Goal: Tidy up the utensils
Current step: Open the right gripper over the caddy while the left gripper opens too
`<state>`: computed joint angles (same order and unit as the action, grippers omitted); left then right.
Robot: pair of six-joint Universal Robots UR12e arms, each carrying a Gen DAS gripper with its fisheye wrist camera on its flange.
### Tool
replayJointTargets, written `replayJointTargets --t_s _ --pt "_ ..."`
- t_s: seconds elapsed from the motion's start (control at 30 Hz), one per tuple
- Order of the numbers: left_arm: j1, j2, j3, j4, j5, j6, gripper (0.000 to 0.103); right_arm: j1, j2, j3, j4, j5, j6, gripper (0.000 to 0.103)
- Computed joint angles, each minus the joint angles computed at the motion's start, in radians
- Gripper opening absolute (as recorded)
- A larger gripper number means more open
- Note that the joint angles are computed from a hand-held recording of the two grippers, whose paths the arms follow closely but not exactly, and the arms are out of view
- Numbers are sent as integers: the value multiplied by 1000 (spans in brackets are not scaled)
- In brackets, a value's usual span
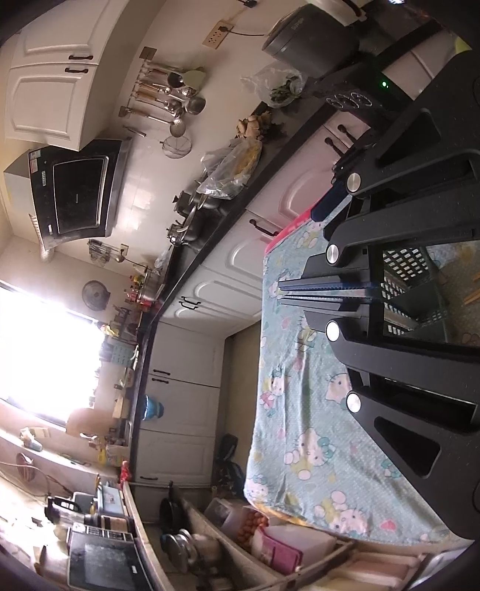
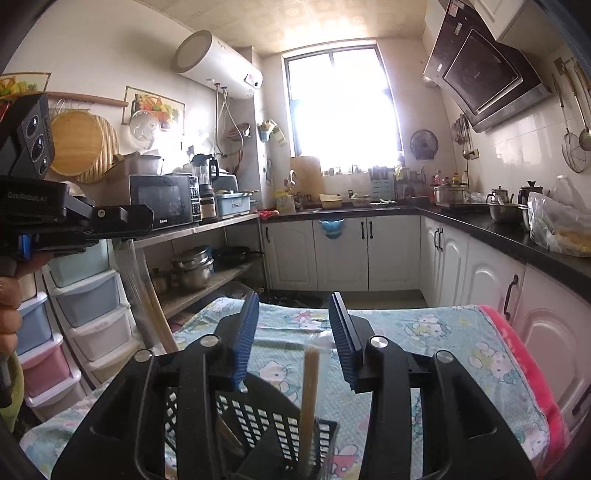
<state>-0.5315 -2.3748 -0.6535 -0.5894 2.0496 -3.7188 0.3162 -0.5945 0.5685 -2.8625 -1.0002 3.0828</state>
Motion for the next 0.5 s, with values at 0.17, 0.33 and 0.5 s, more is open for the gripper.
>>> replayJointTargets --t_s 0.17,0.33,0.5 --pt "-5 7 -22 -3 13 -11 27 -6 -32 58 8 -4 -11 43" --pt "-13 20 -55 -9 32 -30 46 -12 -59 110 13 -18 -16 44" --pt "-22 41 -103 1 49 -51 64 -17 -90 168 25 -29 -22 46"
